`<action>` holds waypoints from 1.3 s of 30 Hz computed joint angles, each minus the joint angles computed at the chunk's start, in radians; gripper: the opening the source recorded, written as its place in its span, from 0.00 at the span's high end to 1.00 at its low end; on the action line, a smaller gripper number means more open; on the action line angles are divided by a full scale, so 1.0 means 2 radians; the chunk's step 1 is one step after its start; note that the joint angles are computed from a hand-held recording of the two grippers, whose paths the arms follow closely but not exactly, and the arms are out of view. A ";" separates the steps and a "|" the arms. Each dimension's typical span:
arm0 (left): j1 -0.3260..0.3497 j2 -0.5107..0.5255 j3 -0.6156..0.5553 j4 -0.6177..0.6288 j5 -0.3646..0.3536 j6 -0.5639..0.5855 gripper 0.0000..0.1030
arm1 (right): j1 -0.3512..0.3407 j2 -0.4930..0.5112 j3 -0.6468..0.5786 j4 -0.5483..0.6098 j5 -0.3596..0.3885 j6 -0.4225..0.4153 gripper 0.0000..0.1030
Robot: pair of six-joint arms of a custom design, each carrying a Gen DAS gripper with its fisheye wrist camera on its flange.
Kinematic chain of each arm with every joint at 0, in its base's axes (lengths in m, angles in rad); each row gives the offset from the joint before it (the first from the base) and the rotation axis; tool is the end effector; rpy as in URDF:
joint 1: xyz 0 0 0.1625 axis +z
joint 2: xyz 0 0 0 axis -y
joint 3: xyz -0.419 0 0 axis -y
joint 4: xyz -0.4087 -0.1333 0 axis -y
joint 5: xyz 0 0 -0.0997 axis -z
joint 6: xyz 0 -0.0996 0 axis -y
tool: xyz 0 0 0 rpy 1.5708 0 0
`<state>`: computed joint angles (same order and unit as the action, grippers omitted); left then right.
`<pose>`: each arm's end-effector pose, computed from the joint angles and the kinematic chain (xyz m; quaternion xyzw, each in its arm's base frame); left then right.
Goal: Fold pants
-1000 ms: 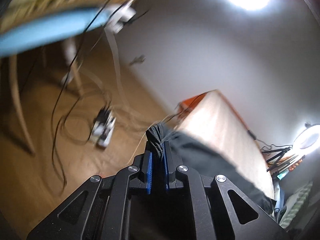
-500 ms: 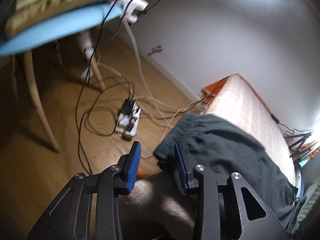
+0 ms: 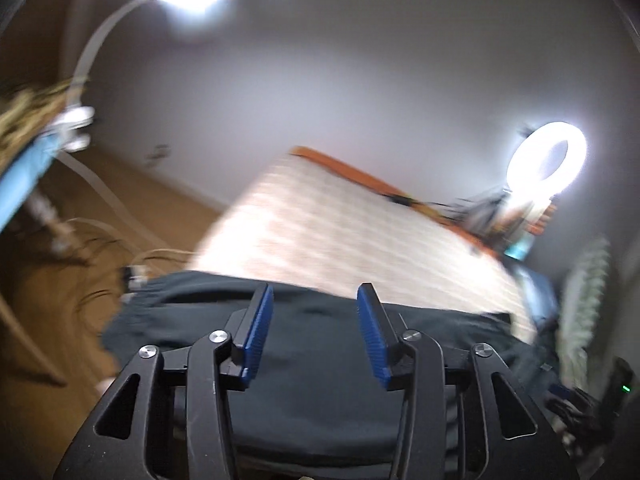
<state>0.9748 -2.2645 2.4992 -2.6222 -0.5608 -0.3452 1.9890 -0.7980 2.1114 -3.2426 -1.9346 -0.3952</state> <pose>0.0474 -0.3179 0.4260 -0.0902 0.8209 -0.5111 0.2382 0.3017 -0.4378 0.0151 0.3532 -0.9016 0.1773 0.1760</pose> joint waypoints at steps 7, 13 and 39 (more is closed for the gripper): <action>-0.009 0.115 -0.039 -0.031 -0.111 0.036 0.49 | -0.041 -0.056 0.038 -0.061 -0.061 0.043 0.21; 0.026 0.266 -0.104 -0.067 -0.235 0.067 0.48 | -0.087 -0.104 0.075 -0.093 -0.076 0.071 0.20; 0.064 0.653 -0.360 -0.019 -0.363 0.131 0.44 | -0.205 -0.188 0.138 -0.115 -0.037 0.093 0.21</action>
